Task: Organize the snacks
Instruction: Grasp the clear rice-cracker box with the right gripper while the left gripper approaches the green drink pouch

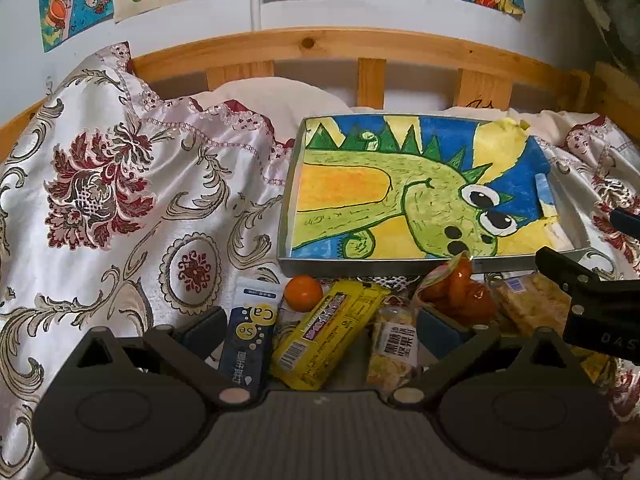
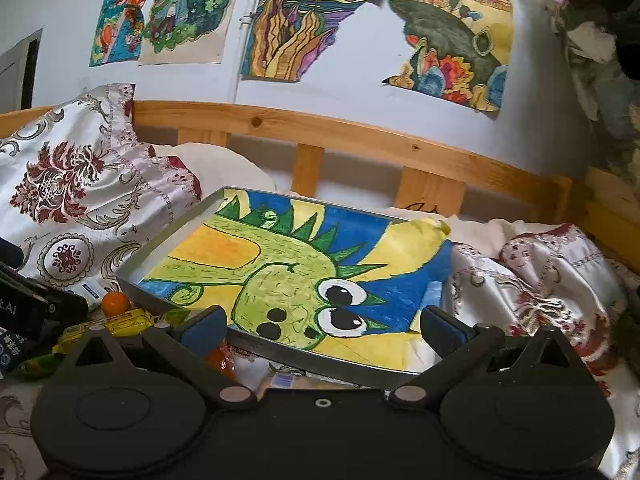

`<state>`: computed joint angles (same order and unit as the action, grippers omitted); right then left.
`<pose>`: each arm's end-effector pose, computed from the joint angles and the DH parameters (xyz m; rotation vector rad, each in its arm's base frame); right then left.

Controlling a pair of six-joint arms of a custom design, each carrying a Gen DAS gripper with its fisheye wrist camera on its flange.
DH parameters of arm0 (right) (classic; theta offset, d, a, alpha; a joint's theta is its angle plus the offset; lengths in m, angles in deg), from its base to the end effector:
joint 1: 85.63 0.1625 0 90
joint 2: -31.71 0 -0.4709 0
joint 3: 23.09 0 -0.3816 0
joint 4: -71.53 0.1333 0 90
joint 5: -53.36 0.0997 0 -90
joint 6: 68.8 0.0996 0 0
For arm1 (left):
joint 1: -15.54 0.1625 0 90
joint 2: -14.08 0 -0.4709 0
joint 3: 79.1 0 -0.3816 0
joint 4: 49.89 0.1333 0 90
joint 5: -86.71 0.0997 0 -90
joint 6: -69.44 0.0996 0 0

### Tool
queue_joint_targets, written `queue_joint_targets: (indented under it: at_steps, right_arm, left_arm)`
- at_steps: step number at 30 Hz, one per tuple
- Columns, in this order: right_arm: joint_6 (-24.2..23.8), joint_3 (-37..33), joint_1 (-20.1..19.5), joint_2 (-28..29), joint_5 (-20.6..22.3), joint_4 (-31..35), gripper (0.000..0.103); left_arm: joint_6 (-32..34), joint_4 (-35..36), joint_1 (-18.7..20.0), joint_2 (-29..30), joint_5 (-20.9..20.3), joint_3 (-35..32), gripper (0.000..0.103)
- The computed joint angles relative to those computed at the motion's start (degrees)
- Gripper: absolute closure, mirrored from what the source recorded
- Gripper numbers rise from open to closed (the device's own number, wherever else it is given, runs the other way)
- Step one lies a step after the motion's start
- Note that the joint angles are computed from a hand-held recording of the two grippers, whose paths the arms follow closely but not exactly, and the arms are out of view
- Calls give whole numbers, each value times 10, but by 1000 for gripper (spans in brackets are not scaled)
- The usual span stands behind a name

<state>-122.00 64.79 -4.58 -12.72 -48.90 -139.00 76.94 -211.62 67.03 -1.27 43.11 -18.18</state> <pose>-0.0029 -0.7390 0.3051 0.5874 -1.8936 1.2382 -0.3629 -0.7860 -0.0030 0.7060 2.2641 -0.7987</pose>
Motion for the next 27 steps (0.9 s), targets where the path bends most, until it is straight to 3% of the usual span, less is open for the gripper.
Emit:
queue_joint_targets:
  at_steps: [6,14,21,27]
  right_arm:
    - [17,16,-15,-9,5,27,1]
    - [59,37,-27,-36,11,85,1]
    - [115,31,-30,-53,5,157,4]
    - [144,30,-33,-59,10,194,7]
  left_arm:
    - [11,-4,6,5,-17,0,0]
    - [43,-17,13,-3,-79,26,0]
    - [124,-28,16,-19,-158,55,0]
    - [205,25,17,-12,-218,37,0]
